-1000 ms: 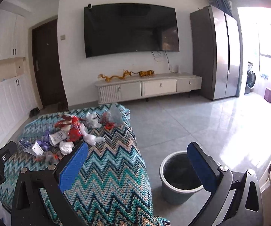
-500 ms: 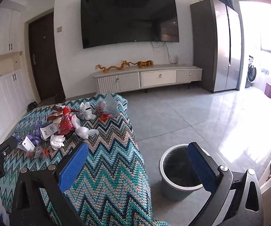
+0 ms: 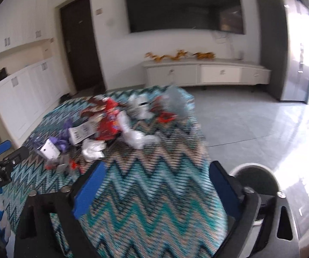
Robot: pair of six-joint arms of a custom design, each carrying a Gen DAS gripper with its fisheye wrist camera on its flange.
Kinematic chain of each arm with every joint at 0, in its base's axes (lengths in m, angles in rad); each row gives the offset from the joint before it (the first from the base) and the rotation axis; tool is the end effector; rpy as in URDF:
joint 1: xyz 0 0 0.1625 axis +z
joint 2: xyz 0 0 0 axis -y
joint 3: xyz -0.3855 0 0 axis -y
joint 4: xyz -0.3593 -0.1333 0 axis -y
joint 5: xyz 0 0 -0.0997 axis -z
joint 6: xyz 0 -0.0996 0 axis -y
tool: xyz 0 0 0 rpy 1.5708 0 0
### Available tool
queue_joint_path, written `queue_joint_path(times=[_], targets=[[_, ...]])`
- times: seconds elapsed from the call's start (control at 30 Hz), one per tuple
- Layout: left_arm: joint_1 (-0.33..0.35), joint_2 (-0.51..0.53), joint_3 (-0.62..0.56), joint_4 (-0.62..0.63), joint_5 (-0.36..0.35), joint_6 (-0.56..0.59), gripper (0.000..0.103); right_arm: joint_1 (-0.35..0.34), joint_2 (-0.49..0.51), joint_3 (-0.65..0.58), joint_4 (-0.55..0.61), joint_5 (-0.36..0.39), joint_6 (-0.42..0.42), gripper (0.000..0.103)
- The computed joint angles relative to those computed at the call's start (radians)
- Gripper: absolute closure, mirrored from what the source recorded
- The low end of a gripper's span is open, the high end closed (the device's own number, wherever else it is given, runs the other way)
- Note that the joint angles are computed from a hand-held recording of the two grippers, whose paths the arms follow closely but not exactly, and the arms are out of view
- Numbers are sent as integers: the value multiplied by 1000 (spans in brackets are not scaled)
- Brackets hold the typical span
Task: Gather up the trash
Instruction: 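Grasp the blue-white carton with the left gripper while the right grasps a clear plastic bag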
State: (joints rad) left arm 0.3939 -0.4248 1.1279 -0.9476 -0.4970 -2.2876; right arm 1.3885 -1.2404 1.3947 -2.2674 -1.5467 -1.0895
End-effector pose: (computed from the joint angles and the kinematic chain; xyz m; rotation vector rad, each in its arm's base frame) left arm -0.4724 -0.4355 -0.0192 -0.2205 1.8272 -1.1900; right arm 0.0216 -0.6313 0.4381 1.2214 -2.4842 0.6390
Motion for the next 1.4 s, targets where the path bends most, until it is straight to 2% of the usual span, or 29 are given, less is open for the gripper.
queue_joint_path(times=[0.17, 0.3, 0.43, 0.53, 0.6, 0.73, 0.83, 0.87, 0.9, 0.97, 1.07, 1.1, 1.13, 1.27, 1.4], targets=[[20, -140, 213, -153, -69, -26, 9, 50, 101, -59, 44, -53, -53, 24], [42, -228, 336, -301, -78, -11, 9, 77, 173, -90, 39, -115, -104, 25], [76, -267, 386, -395, -60, 14, 9, 92, 243, -130, 34, -176, -138, 25], [104, -307, 471, -610, -52, 93, 9, 98, 277, -161, 43, -185, -143, 26], [122, -318, 500, -700, -59, 112, 9, 101, 293, -181, 53, -188, -141, 27], [155, -323, 509, -768, -69, 111, 9, 105, 328, -241, 107, -188, -121, 31], [177, -339, 536, -834, -75, 111, 12, 106, 361, -290, 140, -197, -97, 41], [178, -345, 548, -854, -72, 109, 19, 106, 379, -321, 157, -200, -87, 47], [178, -349, 556, -864, -67, 106, 21, 104, 380, -328, 165, -202, -79, 55], [170, -358, 569, -863, -56, 86, 37, 103, 390, -354, 183, -204, -67, 63], [149, -369, 590, -895, -41, 98, 62, 93, 384, -376, 221, -190, -57, 69], [143, -370, 590, -891, -40, 97, 65, 91, 378, -377, 230, -188, -56, 69], [138, -370, 596, -907, -35, 107, 74, 87, 367, -369, 236, -185, -55, 69], [105, -371, 605, -884, -39, 76, 85, 70, 294, -308, 255, -167, -54, 70], [64, -372, 590, -793, -50, 15, 90, 40, 213, -244, 285, -138, -58, 70]])
